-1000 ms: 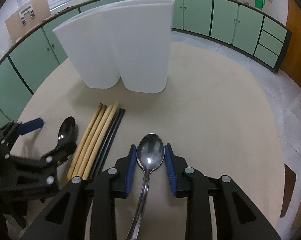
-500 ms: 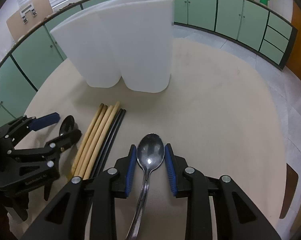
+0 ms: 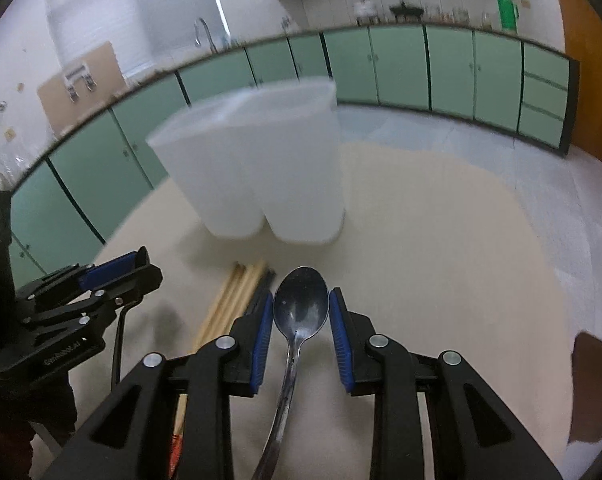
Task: Organize utensils
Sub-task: 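Carry both spoons over the white holder and open both grippers to drop them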
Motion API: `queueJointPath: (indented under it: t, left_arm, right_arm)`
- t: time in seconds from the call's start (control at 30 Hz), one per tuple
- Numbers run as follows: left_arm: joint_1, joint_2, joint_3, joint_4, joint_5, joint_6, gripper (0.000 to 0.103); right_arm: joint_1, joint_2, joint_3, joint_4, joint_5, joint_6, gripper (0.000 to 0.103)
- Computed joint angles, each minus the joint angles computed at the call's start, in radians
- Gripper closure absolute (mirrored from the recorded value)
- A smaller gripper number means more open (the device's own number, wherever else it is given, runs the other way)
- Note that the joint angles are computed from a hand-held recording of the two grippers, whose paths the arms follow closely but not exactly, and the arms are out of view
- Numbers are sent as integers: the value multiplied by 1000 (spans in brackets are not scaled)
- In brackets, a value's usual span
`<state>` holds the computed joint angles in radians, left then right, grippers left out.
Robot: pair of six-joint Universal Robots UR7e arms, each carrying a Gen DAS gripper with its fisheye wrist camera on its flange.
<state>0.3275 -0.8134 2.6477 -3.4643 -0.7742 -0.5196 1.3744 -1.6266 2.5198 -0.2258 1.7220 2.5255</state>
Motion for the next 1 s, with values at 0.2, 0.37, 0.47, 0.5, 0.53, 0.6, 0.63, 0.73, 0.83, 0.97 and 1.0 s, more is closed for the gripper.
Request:
queueJointPath:
  t: [0.2, 0.37, 0.47, 0.5, 0.53, 0.6, 0.63, 0.73, 0.83, 0.97, 1.0]
  left_arm:
    - [-62, 29, 41, -176, 90, 39, 69]
    - [-90, 20, 33, -258, 128, 75, 69]
    - [-85, 8, 0, -288, 142, 135, 69]
    - [-77, 7, -20, -309, 146, 174, 69]
    - [-70, 8, -44, -327, 154, 215, 69]
    - [-59, 12, -88, -352, 167, 280, 69]
    - [-41, 17, -126, -375, 165, 337, 69]
    - [-25, 35, -202, -421, 180, 446, 69]
    - [9, 83, -300, -491, 189, 586, 69]
    - [56, 151, -413, -558, 185, 717, 69]
    - [68, 165, -436, -568, 182, 742, 69]
  right_arm:
    - [-63, -141, 45, 40, -177, -47, 75]
    - [-58, -235, 32, 103, -260, -31, 75]
    - [6, -256, 6, 125, -237, 0, 75]
    - [36, -260, -11, 134, -222, 10, 75]
    - [67, -256, -32, 144, -204, 19, 75]
    - [131, -240, -75, 155, -159, 41, 75]
    - [164, -230, -99, 158, -134, 49, 75]
    - [242, -184, -162, 136, -63, 69, 75]
    - [286, -124, -223, 100, -6, 88, 75]
    - [314, -43, -273, 5, 88, 70, 75]
    - [303, -27, -283, -13, 90, 62, 75]
